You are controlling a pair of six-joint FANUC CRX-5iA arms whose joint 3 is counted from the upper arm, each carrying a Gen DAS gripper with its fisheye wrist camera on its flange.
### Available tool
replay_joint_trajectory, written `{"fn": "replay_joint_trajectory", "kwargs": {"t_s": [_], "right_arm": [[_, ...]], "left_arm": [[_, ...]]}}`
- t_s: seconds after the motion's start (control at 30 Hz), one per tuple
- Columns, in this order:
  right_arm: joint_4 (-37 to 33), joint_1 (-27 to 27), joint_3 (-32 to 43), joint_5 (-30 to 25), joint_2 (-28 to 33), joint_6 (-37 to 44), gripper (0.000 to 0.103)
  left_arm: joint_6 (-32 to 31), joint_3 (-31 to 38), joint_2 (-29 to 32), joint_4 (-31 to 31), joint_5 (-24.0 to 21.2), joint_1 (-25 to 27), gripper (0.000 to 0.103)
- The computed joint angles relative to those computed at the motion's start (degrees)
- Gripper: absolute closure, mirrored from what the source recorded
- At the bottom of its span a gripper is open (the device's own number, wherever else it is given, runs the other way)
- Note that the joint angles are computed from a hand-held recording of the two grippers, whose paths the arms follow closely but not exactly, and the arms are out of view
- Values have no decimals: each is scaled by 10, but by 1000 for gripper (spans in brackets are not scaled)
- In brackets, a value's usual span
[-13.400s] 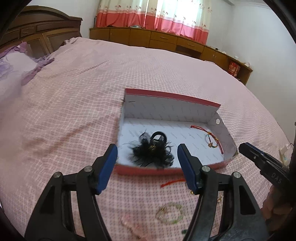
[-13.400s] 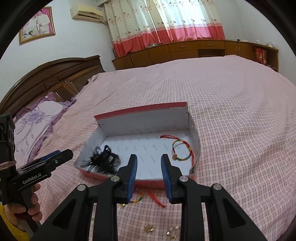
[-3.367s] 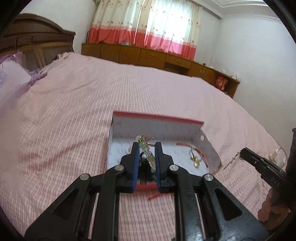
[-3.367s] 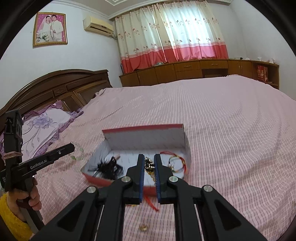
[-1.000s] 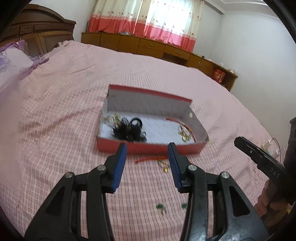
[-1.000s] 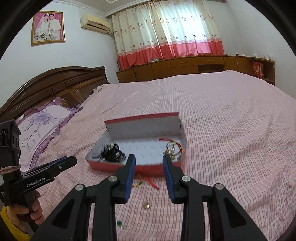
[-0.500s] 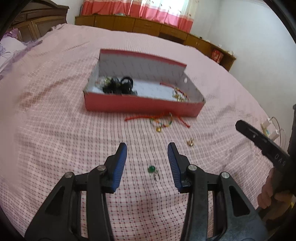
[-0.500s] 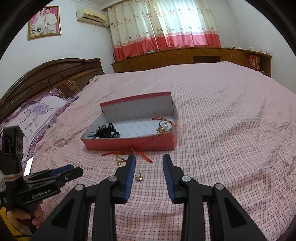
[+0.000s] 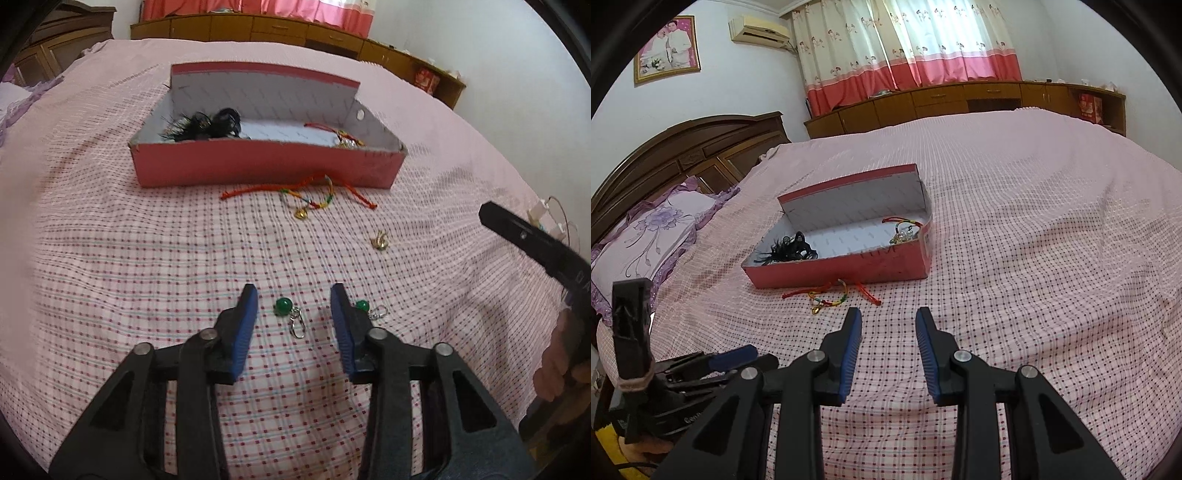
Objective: Organize jewelry
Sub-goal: 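Grasp a green bead earring with the left tool while the right grasps a gold charm, then carry the green earring and gold charm into the shoebox with both tools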
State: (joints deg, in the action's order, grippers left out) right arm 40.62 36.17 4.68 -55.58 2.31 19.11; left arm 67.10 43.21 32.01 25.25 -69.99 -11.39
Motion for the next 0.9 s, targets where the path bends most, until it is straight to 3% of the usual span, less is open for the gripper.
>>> {"fn": "replay_joint_trajectory", "kwargs": {"t_s": [0.23,0.6,0.9], "right_arm": [[-7,-1,-1,2,0,2,70],[-42,-8,18,7,19,30,70],[-96,-17,71,4,68,93,70]], "left_arm": [[-1,3,6,-14,2,-5,97],[-20,-27,-14,36,23,15,98],[-11,-28,-29,30,56,32,98]]}}
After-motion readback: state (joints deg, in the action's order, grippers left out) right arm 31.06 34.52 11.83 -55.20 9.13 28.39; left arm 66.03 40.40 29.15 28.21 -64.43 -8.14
